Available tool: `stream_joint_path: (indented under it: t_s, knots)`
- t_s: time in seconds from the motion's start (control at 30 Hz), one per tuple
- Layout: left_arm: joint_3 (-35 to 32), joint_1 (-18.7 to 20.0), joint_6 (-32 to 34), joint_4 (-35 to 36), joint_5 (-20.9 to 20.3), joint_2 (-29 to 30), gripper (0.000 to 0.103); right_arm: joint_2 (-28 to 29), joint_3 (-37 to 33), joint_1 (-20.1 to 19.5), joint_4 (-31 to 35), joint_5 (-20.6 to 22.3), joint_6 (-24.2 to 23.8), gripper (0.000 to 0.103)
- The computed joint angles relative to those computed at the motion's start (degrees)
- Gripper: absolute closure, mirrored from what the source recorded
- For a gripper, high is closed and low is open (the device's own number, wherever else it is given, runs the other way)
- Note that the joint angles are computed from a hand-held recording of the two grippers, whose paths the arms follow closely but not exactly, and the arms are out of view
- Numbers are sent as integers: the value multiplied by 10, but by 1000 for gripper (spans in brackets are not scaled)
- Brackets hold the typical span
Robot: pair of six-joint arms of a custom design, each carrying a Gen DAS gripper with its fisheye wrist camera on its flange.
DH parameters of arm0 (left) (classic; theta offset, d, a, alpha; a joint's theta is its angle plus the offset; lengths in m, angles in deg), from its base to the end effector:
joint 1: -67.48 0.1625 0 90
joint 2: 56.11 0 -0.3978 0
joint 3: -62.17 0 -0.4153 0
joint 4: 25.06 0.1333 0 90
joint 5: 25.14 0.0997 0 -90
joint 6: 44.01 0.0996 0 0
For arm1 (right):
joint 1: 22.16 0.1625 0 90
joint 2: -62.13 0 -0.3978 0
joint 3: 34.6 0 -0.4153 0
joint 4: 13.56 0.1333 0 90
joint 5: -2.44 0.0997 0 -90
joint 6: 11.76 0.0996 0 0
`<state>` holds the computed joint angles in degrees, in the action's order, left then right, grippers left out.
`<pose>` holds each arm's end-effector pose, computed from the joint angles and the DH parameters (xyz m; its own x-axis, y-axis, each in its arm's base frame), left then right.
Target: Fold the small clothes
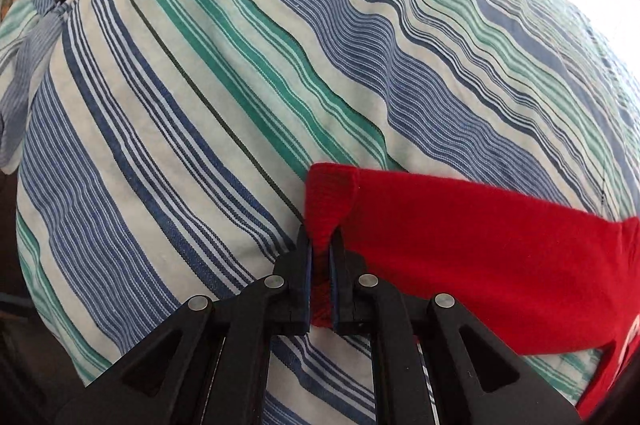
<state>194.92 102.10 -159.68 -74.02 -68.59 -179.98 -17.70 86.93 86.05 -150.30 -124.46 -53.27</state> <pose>-0.0481 -0.2831 0.3083 -0.5063 -0.7116 -0.4871 -0.1697 0.6361 -0.7527 0.2219 -0.4393 0.2072 -0.3749 -0.7767 0.5061 -0.7475 0.5762 0.3306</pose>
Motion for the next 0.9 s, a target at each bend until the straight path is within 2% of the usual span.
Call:
stream_joint_path:
  t_s: [0.07, 0.13, 0.17, 0.2, 0.27, 0.37, 0.47, 0.53, 0.63, 0.73, 0.77, 0.83, 0.9]
  knots:
    - [-5, 8, 10, -1, 5, 17, 97, 47, 3, -9, -62, 0, -30, 54]
    - [-10, 28, 31, -18, 20, 40, 97, 82, 8, -18, -108, -22, -55, 62]
    - [-12, 32, 38, -22, 24, 45, 97, 78, 10, -24, -121, -12, -52, 82]
    - [-13, 36, 44, -25, 29, 48, 97, 63, 11, -30, -131, -3, -35, 97]
    - [-16, 46, 57, -34, 39, 56, 97, 3, 7, -49, -127, 43, 23, 97]
    - [-12, 41, 49, -24, 35, 53, 97, -105, -3, -92, -115, 72, 77, 97]
    - [-19, 52, 55, -30, 41, 64, 96, -194, -21, -164, -118, 57, 92, 97]
    - [-25, 57, 54, -28, 40, 75, 96, -230, -38, -232, -115, 42, 99, 97]
    - [-40, 70, 56, -25, 41, 103, 96, -237, -68, -330, -104, 31, 107, 97]
    - [-62, 91, 67, -21, 46, 143, 96, -242, -71, -403, -96, 51, 111, 97]
    - [-76, 107, 81, -31, 54, 166, 96, -245, -68, -422, -94, 75, 123, 97]
    - [-90, 121, 91, -33, 58, 185, 96, -244, -63, -430, -118, 86, 130, 97]
    - [-99, 133, 99, -43, 63, 197, 96, -235, -56, -419, -156, 65, 115, 97]
